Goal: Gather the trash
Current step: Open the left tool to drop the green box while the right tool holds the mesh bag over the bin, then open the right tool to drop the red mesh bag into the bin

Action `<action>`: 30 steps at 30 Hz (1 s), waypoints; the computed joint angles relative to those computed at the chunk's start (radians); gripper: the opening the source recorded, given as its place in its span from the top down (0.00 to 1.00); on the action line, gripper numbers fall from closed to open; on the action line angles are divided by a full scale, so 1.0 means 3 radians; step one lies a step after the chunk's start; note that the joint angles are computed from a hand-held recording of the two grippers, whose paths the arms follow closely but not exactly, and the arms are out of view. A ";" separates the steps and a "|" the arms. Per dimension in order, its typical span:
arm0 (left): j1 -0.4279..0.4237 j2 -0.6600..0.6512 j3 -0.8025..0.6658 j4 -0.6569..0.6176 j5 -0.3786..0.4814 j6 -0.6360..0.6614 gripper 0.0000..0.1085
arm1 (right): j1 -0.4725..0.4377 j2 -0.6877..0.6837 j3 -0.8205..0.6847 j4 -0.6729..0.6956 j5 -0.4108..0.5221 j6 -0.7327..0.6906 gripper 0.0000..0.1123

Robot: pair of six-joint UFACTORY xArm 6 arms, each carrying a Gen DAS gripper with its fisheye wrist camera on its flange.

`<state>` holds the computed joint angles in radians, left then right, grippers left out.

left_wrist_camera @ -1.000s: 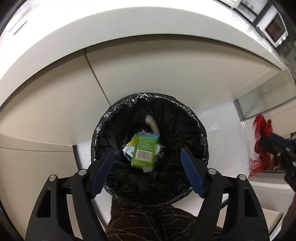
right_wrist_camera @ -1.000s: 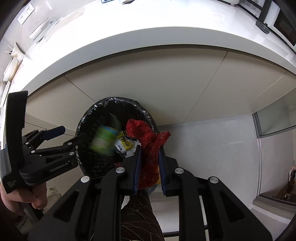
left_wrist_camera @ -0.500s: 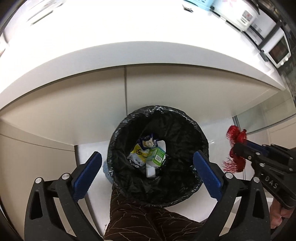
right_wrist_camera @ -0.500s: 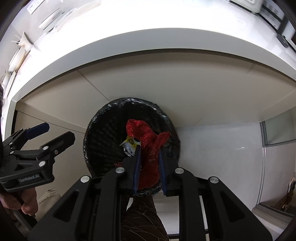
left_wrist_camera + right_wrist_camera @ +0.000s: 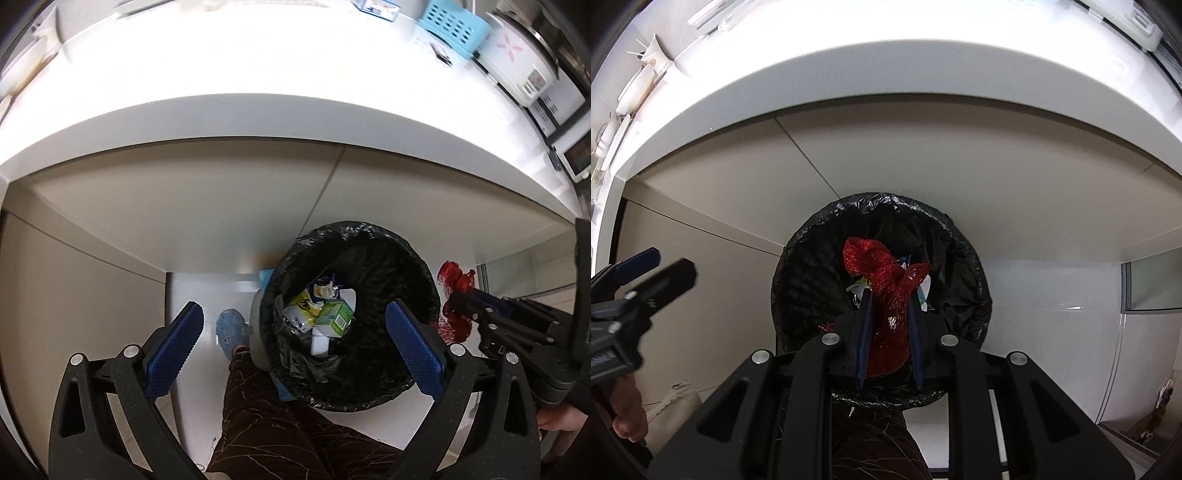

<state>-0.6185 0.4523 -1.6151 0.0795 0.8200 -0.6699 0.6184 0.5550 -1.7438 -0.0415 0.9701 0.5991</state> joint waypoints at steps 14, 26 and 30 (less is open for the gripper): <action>0.0074 -0.0019 -0.0007 -0.0014 0.0110 0.0054 0.11 | 0.0005 0.0308 -0.0352 0.0060 0.0129 -0.0076 0.77; 0.0039 0.0067 -0.0109 -0.0002 0.0193 0.0098 0.11 | 0.0030 0.0182 -0.0260 -0.0236 0.0086 0.0114 0.38; 0.0043 0.0054 -0.0101 -0.0006 0.0212 0.0112 0.11 | 0.0038 0.0107 -0.0227 -0.0353 0.0099 0.0165 0.31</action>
